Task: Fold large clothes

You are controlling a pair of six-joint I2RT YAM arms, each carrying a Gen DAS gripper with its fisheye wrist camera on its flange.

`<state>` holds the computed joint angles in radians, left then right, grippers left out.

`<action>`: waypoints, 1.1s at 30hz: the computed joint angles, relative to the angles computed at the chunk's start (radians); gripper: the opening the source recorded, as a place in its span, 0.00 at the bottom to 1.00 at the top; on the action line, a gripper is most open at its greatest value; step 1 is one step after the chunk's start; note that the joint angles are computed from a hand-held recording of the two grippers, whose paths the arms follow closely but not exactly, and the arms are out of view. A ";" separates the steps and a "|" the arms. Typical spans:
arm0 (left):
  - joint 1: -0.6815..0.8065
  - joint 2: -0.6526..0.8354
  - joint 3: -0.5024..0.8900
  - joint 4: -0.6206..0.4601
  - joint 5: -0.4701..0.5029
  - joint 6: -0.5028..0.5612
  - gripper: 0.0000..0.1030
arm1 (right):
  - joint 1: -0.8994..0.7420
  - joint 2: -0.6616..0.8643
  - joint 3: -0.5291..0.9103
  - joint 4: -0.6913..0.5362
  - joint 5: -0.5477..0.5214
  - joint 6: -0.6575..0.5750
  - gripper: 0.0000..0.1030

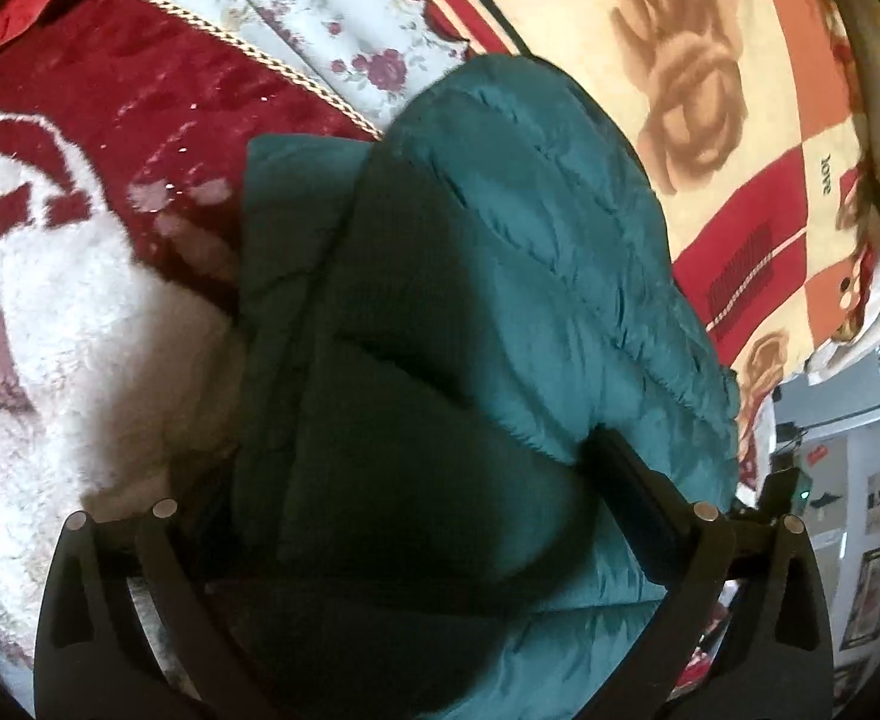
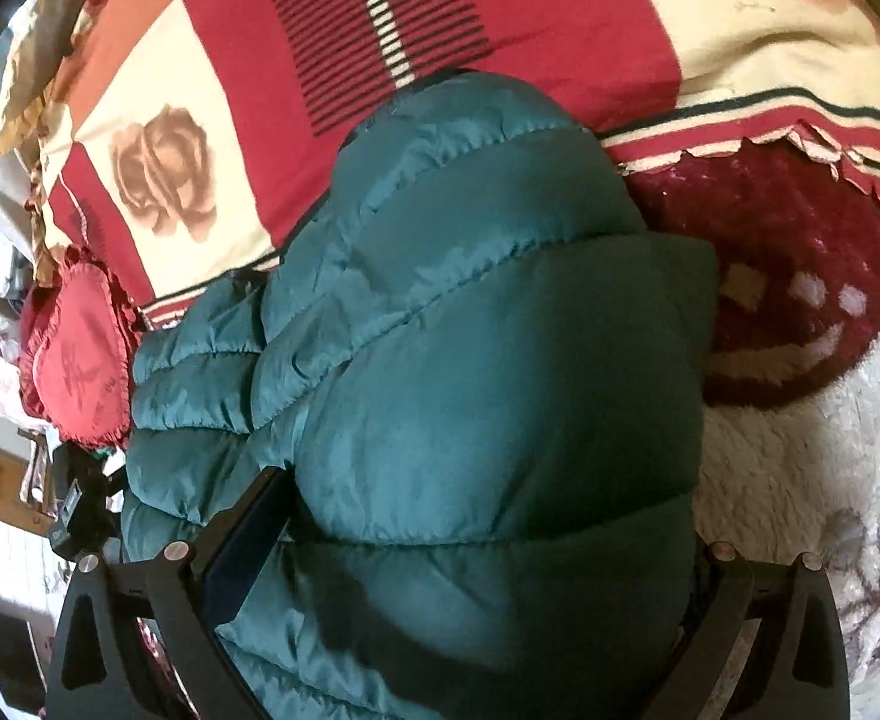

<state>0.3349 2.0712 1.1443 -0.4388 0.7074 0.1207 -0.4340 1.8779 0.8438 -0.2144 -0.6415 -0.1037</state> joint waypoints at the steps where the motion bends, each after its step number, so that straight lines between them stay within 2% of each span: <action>1: -0.007 -0.003 -0.003 0.005 -0.007 -0.004 1.00 | 0.009 -0.009 -0.007 0.008 0.013 0.000 1.00; 3: -0.013 -0.007 -0.003 -0.007 -0.010 0.013 1.00 | 0.033 -0.032 -0.040 0.057 0.034 0.017 0.98; 4: -0.015 -0.014 -0.009 -0.010 -0.008 0.028 0.99 | 0.039 -0.057 -0.068 0.086 0.046 0.020 0.91; 5: -0.016 -0.028 -0.024 0.001 -0.001 0.036 0.92 | 0.042 -0.081 -0.090 0.105 0.054 0.018 0.86; 7: -0.013 -0.067 -0.061 0.013 0.008 0.051 0.82 | 0.044 -0.148 -0.138 0.133 0.063 0.028 0.60; 9: -0.008 -0.138 -0.116 0.034 0.026 0.060 0.67 | 0.022 -0.213 -0.172 0.138 0.024 0.050 0.44; 10: -0.003 -0.170 -0.134 0.028 0.041 0.068 0.63 | 0.009 -0.246 -0.188 0.136 -0.002 0.065 0.39; 12: 0.009 -0.222 -0.157 0.005 0.073 0.079 0.54 | -0.009 -0.314 -0.216 0.116 -0.033 0.075 0.34; 17: 0.065 -0.361 -0.174 -0.194 0.177 0.208 0.50 | -0.010 -0.507 -0.240 -0.037 -0.072 0.073 0.30; 20: 0.126 -0.415 -0.155 -0.365 0.213 0.353 0.50 | -0.037 -0.648 -0.244 -0.211 -0.113 0.010 0.30; 22: 0.188 -0.452 -0.154 -0.510 0.235 0.498 0.50 | -0.064 -0.734 -0.250 -0.334 -0.152 -0.045 0.30; 25: 0.298 -0.449 -0.134 -0.719 0.237 0.731 0.50 | -0.175 -0.819 -0.280 -0.533 -0.229 -0.201 0.30; 28: 0.417 -0.421 -0.148 -0.853 0.202 0.932 0.50 | -0.347 -0.821 -0.308 -0.773 -0.298 -0.482 0.30; 30: 0.477 -0.399 -0.182 -0.843 0.162 1.002 0.50 | -0.442 -0.785 -0.336 -0.865 -0.312 -0.634 0.30; 32: 0.514 -0.372 -0.216 -0.782 0.120 0.995 0.50 | -0.519 -0.726 -0.372 -0.861 -0.296 -0.710 0.30; 33: 0.519 -0.344 -0.238 -0.705 0.086 0.944 0.50 | -0.542 -0.689 -0.390 -0.821 -0.282 -0.706 0.31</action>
<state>0.8544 1.7270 0.9061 -1.1443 0.7937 1.0652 -0.9763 1.1890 0.4533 -1.0356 -0.9238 -0.8097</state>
